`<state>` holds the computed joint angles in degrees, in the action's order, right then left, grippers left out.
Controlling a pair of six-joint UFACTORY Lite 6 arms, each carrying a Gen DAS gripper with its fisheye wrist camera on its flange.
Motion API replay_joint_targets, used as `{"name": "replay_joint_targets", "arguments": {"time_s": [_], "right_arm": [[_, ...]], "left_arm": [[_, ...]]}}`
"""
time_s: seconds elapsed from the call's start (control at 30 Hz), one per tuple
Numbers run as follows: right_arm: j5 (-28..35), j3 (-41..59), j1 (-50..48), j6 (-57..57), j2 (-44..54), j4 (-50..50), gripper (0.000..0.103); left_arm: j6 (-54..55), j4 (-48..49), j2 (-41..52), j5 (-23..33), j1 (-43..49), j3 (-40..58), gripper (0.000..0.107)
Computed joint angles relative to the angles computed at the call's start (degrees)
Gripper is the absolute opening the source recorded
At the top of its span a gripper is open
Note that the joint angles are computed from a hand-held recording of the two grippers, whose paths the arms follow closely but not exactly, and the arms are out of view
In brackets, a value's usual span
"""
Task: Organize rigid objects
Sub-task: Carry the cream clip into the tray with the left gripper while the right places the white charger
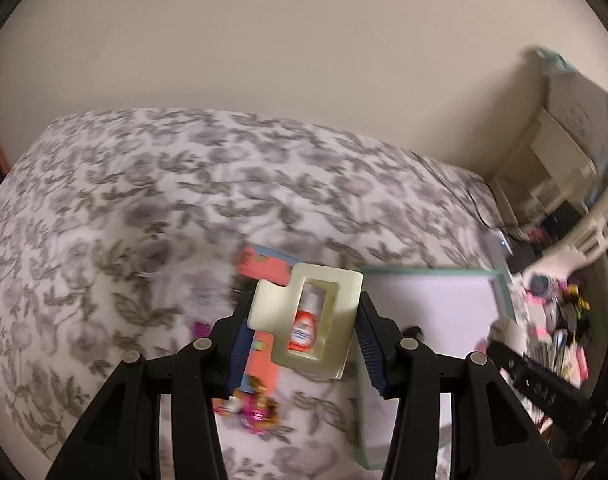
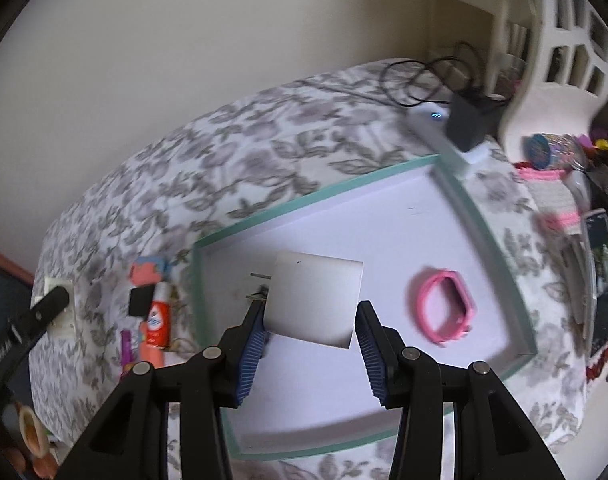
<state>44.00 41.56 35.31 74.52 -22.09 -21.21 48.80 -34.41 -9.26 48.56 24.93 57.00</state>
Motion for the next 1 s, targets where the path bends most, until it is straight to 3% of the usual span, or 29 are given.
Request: {"name": "replay_joint_targets", "arguments": {"time_s": [0.3,0.53,1.0], "right_arm": [[3.97,-3.39,-5.19,-3.08,-6.41,0.35,0.048],[-1.08,-6.92,-10.57,-12.66,-1.93,9.49,0.048],[-6.12,-9.28,-12.34,-19.92,5.5,16.49,0.049]], "left_arm": [[-9.7,7.61,-9.35,-4.64,-18.02,-10.71,0.05],[-19.16,15.63,-8.68,-8.47,-29.11,-16.14,0.05],[-25.46,20.06,-1.88,-12.36,-35.2,-20.21,0.05]]}}
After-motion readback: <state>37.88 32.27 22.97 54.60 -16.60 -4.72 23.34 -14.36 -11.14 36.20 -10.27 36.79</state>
